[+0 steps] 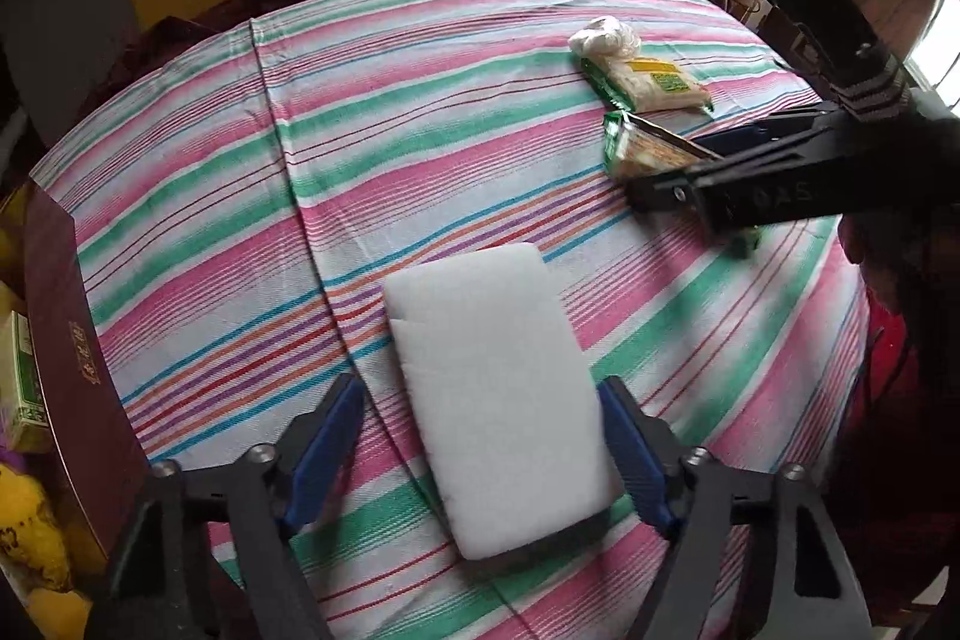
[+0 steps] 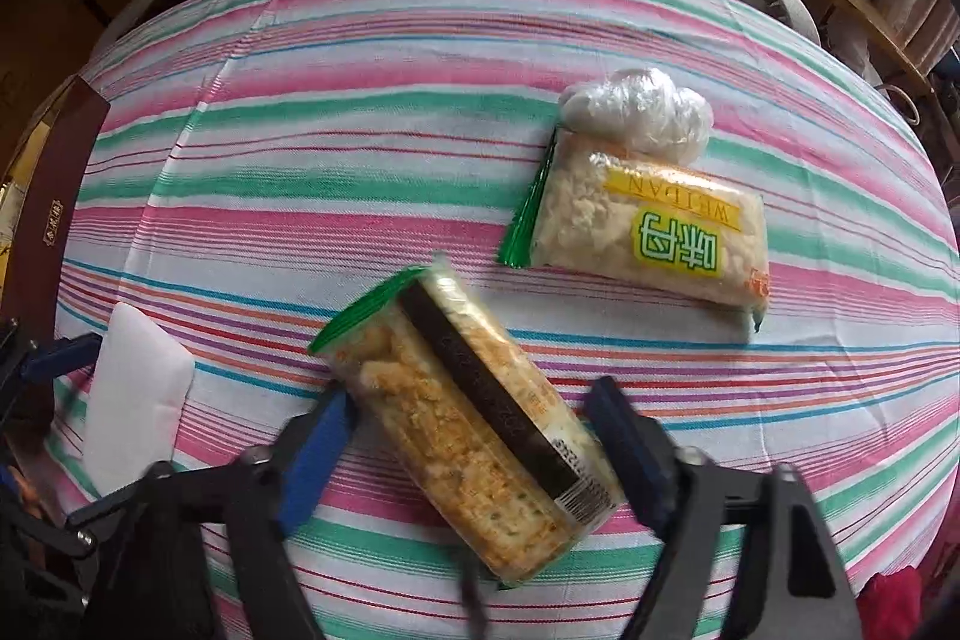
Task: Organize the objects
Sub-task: 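Grasp the white sponge with the left tool while the right tool grasps the cracker bag, then carry the white sponge and cracker bag into the gold tray and release both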
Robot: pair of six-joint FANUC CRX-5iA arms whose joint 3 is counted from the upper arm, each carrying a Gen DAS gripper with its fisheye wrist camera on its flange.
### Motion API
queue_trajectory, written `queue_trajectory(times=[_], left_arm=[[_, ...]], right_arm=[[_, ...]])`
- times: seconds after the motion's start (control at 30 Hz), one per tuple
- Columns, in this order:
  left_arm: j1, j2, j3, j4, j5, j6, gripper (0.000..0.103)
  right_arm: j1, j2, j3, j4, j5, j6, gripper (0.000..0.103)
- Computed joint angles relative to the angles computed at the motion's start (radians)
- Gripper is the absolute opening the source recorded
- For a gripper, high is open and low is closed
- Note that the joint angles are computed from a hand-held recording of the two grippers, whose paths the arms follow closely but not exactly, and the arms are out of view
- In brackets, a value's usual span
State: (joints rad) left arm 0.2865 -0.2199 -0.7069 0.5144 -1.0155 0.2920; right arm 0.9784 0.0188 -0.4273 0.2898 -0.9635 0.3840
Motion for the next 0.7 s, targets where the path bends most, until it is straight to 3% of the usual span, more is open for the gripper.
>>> queue_trajectory(times=[0.07, 0.23, 0.43, 0.57, 0.7], left_arm=[[0.006, -0.015, -0.012, 0.012, 0.002, -0.018, 0.062], [0.025, -0.044, -0.042, 0.078, -0.022, -0.058, 0.059], [0.141, -0.131, -0.051, 0.175, -0.143, -0.145, 0.06], [0.27, -0.185, -0.046, 0.224, -0.213, -0.195, 0.061], [0.368, -0.232, -0.063, 0.271, -0.19, -0.255, 0.062]], right_arm=[[0.006, -0.004, -0.005, 0.007, -0.003, -0.001, 0.052], [0.018, -0.021, -0.021, 0.017, 0.008, -0.004, 0.052], [0.016, -0.036, -0.042, 0.052, 0.071, -0.052, 0.052], [0.02, -0.041, -0.05, 0.063, 0.101, -0.079, 0.052], [0.033, -0.05, -0.031, 0.029, 0.077, -0.05, 0.052]])
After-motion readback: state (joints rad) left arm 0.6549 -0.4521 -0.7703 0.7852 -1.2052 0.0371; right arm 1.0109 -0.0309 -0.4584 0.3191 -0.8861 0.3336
